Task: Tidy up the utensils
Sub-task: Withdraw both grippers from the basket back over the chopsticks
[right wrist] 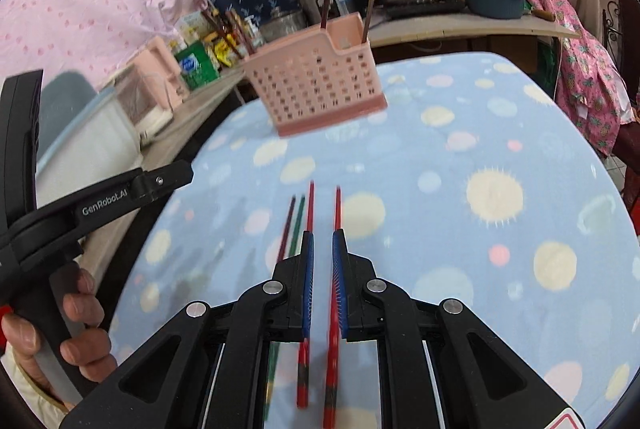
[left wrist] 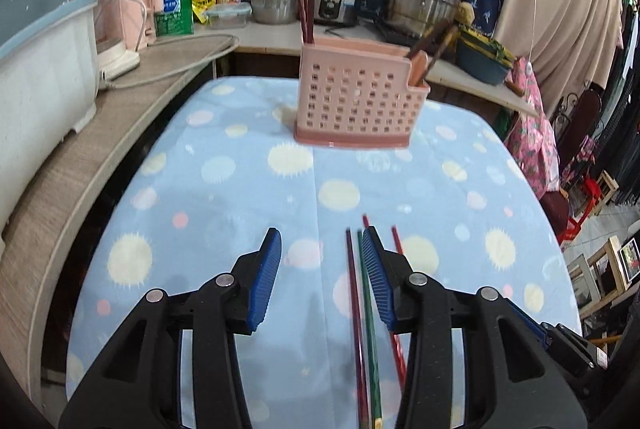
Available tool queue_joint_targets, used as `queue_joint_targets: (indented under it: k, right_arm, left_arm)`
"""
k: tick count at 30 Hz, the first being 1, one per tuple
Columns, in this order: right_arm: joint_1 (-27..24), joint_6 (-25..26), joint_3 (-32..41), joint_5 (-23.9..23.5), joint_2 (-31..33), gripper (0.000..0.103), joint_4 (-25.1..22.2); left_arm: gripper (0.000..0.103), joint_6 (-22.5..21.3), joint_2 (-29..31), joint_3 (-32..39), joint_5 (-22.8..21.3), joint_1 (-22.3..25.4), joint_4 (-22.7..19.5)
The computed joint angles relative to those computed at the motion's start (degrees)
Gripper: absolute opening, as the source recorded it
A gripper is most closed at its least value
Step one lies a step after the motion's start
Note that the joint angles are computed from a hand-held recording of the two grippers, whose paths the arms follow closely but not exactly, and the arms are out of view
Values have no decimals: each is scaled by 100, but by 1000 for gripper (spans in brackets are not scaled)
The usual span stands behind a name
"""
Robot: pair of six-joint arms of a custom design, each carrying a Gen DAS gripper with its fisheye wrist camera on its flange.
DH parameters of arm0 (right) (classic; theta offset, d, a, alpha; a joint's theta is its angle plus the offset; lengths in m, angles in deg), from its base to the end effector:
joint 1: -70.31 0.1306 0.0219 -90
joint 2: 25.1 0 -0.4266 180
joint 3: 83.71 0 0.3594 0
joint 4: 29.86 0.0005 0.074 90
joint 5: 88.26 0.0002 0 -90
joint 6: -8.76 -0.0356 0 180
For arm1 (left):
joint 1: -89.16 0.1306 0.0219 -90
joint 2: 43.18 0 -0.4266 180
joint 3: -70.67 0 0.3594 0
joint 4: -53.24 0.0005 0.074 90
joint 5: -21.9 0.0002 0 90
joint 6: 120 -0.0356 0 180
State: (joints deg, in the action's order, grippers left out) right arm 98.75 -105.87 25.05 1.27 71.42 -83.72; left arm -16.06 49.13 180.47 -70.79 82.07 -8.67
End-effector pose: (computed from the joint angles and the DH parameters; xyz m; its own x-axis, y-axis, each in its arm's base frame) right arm 0.4427 0.2395 0.5577 -0.7316 0.0777 -0.6773 -0.1944 0.9285 0.3165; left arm 0.4566 -0.0556 0.5880 -0.6958 -0.1560 -0.7011 -0.0799 0.9869 -0.1402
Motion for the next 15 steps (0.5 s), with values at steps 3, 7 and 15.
queue_joint_targets:
  k: [3,7,15]
  right_arm:
    - [130,86,-333,88,-145,11,-18]
    - [279,169,-675,205,-294,11,-37]
    - [415,142,-1088,269,-461,11,-95]
  left_arm:
    - [40,1,-169,-387,-46,-68,18]
    - [40,46,-352,-777,-28,-101,12]
    - [51,86,-637,-1343,-55,-188,-13]
